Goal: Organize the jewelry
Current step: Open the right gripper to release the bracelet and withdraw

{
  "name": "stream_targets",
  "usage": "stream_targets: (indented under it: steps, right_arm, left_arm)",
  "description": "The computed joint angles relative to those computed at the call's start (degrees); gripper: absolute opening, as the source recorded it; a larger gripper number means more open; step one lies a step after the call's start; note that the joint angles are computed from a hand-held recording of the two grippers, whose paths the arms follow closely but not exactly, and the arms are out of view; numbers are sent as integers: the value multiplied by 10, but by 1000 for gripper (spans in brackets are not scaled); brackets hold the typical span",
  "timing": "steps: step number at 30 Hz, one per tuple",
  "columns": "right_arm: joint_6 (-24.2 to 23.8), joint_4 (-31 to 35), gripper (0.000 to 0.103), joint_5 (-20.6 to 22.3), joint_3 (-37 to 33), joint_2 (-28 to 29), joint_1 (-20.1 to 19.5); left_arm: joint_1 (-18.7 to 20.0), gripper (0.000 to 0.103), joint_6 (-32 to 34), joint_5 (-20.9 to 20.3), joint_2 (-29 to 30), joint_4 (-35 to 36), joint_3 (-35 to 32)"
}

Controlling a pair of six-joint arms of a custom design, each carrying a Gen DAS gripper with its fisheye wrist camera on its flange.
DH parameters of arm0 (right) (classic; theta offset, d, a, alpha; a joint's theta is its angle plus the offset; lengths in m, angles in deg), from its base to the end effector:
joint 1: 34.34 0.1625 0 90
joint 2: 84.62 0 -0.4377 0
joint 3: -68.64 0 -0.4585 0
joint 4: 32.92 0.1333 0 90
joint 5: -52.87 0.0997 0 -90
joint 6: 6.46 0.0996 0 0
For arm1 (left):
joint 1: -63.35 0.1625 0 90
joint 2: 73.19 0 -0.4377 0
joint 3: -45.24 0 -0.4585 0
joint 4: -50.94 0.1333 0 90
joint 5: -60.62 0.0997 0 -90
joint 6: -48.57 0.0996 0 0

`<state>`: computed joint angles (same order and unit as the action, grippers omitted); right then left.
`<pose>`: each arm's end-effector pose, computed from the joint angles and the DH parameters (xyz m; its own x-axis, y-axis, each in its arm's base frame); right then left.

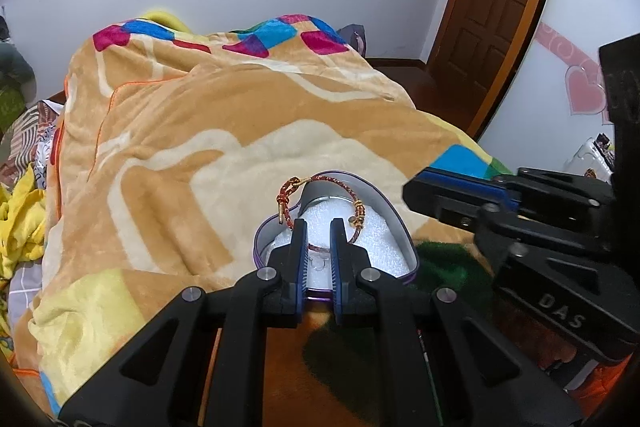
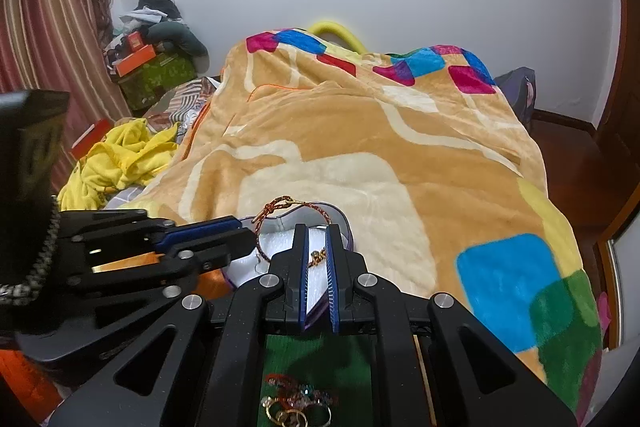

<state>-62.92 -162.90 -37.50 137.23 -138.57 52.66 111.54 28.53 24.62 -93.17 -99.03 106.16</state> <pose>0.0888 -0.8397 0.3532 -0.5911 -0.7218 0.3600 -0.8061 0.5446 -0.2316 -0.4213 -0.7918 -0.0112 -0.7928 -0.0580 -0.6068 0.3817 0.7289 -0.5684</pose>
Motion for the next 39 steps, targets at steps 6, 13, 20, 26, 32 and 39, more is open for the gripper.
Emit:
stream_targets:
  steps: [6, 13, 20, 26, 32, 39]
  right_arm:
    - [-9, -15, 10, -14, 14, -12, 2]
    - [-19, -41, 27, -14, 41, -37, 1]
    - [-21, -62, 34, -12, 72, -68, -4]
    - [-15, -66, 34, -16, 89, -87, -10]
    - [-22, -73, 34, -38, 116, -98, -16]
    - [-5, -60, 34, -65, 144, -108, -27]
  left_arm:
    - [-5, 9, -14, 4, -5, 16, 2]
    - [-25, 30, -16, 26, -19, 9, 23]
    - [-43, 41, -37, 39, -37, 21, 51]
    - [-52, 45, -66, 37, -49, 42, 74]
    - [-57, 45, -94, 30, -64, 60, 101]
    - [-59, 45, -126, 13, -76, 101, 126]
